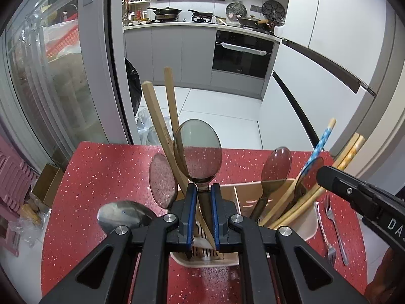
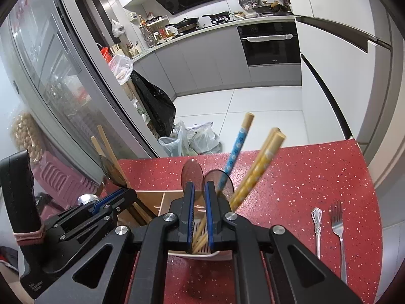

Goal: Organize utensils
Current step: 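Push the dark spoons down into the caddy with both grippers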

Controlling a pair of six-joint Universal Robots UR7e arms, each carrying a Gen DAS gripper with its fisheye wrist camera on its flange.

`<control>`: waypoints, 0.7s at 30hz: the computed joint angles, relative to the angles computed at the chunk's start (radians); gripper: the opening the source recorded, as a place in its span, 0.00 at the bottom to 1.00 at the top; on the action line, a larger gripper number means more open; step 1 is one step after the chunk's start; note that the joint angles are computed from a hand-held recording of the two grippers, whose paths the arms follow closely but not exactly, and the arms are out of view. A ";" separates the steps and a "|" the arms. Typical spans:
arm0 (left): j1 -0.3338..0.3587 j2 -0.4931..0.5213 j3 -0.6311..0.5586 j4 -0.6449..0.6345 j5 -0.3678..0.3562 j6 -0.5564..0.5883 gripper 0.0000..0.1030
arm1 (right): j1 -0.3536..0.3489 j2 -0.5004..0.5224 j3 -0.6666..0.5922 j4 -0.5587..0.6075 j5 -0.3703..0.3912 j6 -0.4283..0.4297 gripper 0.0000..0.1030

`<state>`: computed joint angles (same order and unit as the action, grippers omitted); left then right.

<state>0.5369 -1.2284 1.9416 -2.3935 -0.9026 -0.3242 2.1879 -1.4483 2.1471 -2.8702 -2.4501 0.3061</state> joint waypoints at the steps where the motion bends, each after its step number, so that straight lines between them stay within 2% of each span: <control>1: -0.001 -0.001 0.000 0.005 -0.003 -0.005 0.32 | -0.002 -0.005 0.002 0.007 0.003 0.008 0.09; 9: 0.010 0.005 -0.011 0.054 -0.037 -0.014 0.33 | -0.025 -0.027 -0.003 0.049 0.065 0.029 0.09; 14: 0.026 0.012 -0.019 0.085 -0.072 -0.017 0.33 | -0.031 -0.048 0.010 0.074 0.077 0.042 0.09; 21: 0.016 0.012 -0.023 0.112 -0.058 -0.024 0.33 | -0.030 -0.084 0.023 0.100 0.095 0.065 0.11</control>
